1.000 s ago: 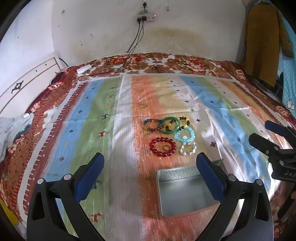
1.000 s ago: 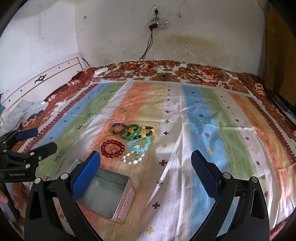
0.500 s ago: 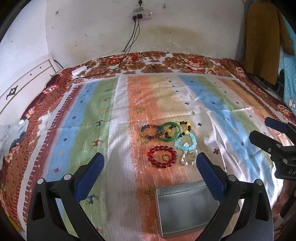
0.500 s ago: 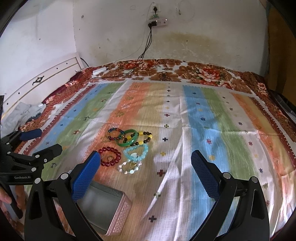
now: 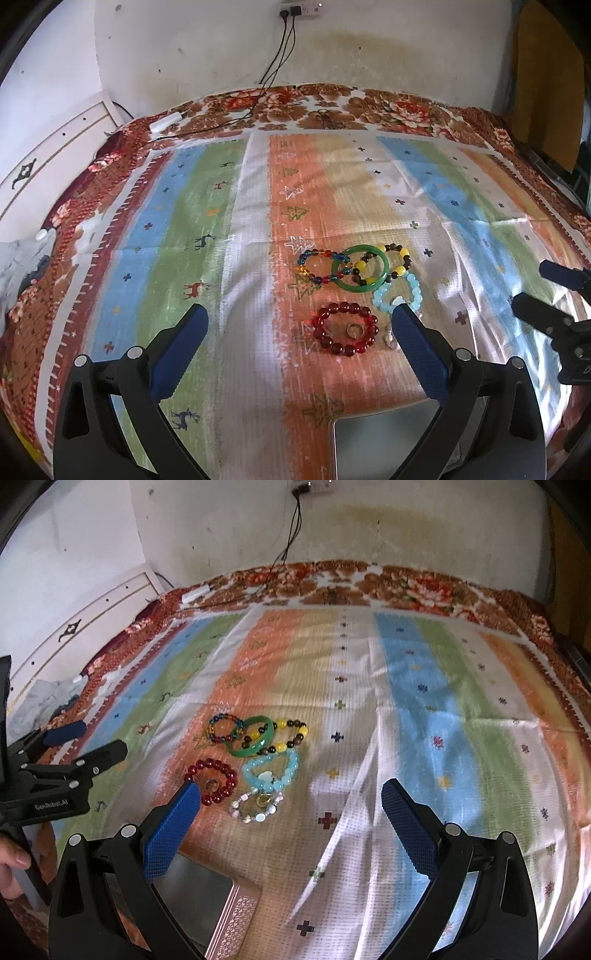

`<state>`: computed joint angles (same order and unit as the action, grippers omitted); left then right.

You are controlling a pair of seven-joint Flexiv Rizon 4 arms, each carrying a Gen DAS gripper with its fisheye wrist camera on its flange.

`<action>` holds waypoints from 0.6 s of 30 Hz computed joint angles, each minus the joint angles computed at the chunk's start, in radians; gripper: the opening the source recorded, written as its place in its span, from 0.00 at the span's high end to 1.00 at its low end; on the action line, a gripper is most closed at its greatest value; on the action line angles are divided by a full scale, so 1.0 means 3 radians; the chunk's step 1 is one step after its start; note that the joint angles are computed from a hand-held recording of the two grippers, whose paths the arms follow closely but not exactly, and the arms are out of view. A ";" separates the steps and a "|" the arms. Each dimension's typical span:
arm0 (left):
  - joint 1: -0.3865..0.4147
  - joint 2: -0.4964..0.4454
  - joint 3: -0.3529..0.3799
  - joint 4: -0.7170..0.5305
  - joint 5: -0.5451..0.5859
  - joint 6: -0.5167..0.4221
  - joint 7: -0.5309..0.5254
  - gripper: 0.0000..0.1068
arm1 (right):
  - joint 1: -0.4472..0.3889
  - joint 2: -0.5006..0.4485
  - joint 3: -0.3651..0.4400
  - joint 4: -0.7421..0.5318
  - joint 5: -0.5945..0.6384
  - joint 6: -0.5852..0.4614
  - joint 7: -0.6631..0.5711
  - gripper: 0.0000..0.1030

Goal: Organize jewelry
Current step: 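Move both tools forward over the bracelet cluster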

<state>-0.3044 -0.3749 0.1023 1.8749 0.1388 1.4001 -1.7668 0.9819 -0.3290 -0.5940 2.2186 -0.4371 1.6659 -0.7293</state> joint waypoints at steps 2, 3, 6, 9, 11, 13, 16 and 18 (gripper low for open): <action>0.0066 -0.0030 -0.0080 -0.0031 -0.0075 -0.0050 0.0088 0.09 | -0.0320 -0.0019 0.0374 -0.0110 0.0021 -0.0123 -0.0062 0.04; 0.0099 -0.0042 -0.0119 -0.0039 -0.0121 -0.0076 0.0131 0.09 | -0.0517 -0.0038 0.0604 -0.0182 0.0035 -0.0201 -0.0097 0.04; 0.0138 -0.0097 -0.0164 -0.0097 -0.0219 -0.0180 0.0200 0.09 | -0.0923 -0.0094 0.1082 -0.0349 0.0077 -0.0402 -0.0184 0.04; 0.0171 -0.0156 -0.0195 -0.0166 -0.0296 -0.0330 0.0255 0.09 | -0.1197 -0.0141 0.1405 -0.0467 0.0081 -0.0549 -0.0252 0.04; 0.0217 -0.0194 -0.0238 -0.0211 -0.0369 -0.0443 0.0318 0.09 | -0.1373 -0.0183 0.1617 -0.0558 0.0095 -0.0666 -0.0307 0.04; 0.0250 -0.0228 -0.0265 -0.0248 -0.0429 -0.0542 0.0366 0.09 | -0.1551 -0.0233 0.1823 -0.0649 0.0130 -0.0773 -0.0350 0.04; 0.0270 -0.0282 -0.0281 -0.0306 -0.0469 -0.0644 0.0418 0.09 | -0.1770 -0.0307 0.2094 -0.0774 0.0192 -0.0955 -0.0416 0.04; 0.0305 -0.0313 -0.0323 -0.0322 -0.0527 -0.0667 0.0480 0.09 | -0.1854 -0.0354 0.2205 -0.0850 0.0229 -0.1071 -0.0458 0.03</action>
<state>-0.2128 -0.4687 0.0052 1.7783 -0.0194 1.1999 -1.6227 0.4257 -0.4352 0.0674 1.9636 -0.3684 1.3445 -0.8669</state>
